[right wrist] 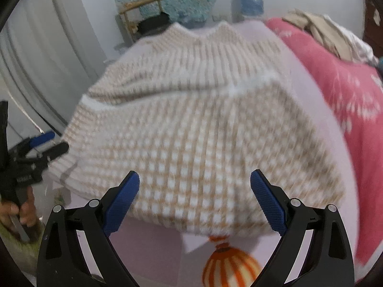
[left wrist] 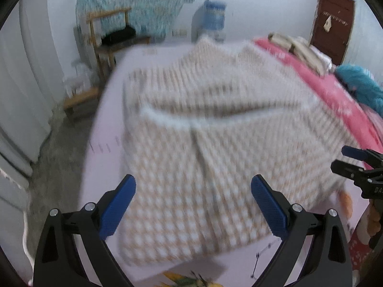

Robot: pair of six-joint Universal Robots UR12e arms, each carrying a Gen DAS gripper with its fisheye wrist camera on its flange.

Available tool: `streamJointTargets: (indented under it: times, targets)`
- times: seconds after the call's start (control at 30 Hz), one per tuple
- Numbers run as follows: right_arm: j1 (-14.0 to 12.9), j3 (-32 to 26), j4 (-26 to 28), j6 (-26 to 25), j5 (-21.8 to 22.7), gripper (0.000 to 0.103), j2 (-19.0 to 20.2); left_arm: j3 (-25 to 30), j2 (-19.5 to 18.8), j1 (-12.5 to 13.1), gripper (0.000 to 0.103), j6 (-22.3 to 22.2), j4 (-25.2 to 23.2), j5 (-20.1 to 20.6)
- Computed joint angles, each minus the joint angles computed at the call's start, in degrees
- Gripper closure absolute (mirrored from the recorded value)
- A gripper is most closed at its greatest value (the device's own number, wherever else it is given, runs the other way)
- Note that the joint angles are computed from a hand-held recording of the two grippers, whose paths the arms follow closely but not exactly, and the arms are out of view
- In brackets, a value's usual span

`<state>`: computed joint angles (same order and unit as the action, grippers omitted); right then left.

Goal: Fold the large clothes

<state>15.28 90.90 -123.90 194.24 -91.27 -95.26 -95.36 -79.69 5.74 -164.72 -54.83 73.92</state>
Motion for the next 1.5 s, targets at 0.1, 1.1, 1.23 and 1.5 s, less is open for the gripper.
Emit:
streamJointTargets:
  times: [0.1, 1.1, 1.23, 1.5]
  targets:
    - [-0.99, -3.46, -0.83, -5.37, 1.37, 0.013, 1.11, 3.75, -2.67, 0.99, 0.008, -0.62, 3.61, -1.85]
    - [-12.71, -56.49, 29.47, -1.62, 17.12, 0.055, 40.45, 66.65, -51.44, -5.89, 0.055, -19.34, -29.98, -16.81]
    - [-12.26, -55.53, 28.49, -3.98, 16.87, 0.089, 39.47, 64.16, -49.79, -5.92, 0.083, -17.96, -28.3, -16.09]
    - [-11.5, -44.34, 20.85, -13.23, 17.94, 0.093, 30.03, 53.39, -40.63, -4.72, 0.09, -5.93, -25.02, -18.66]
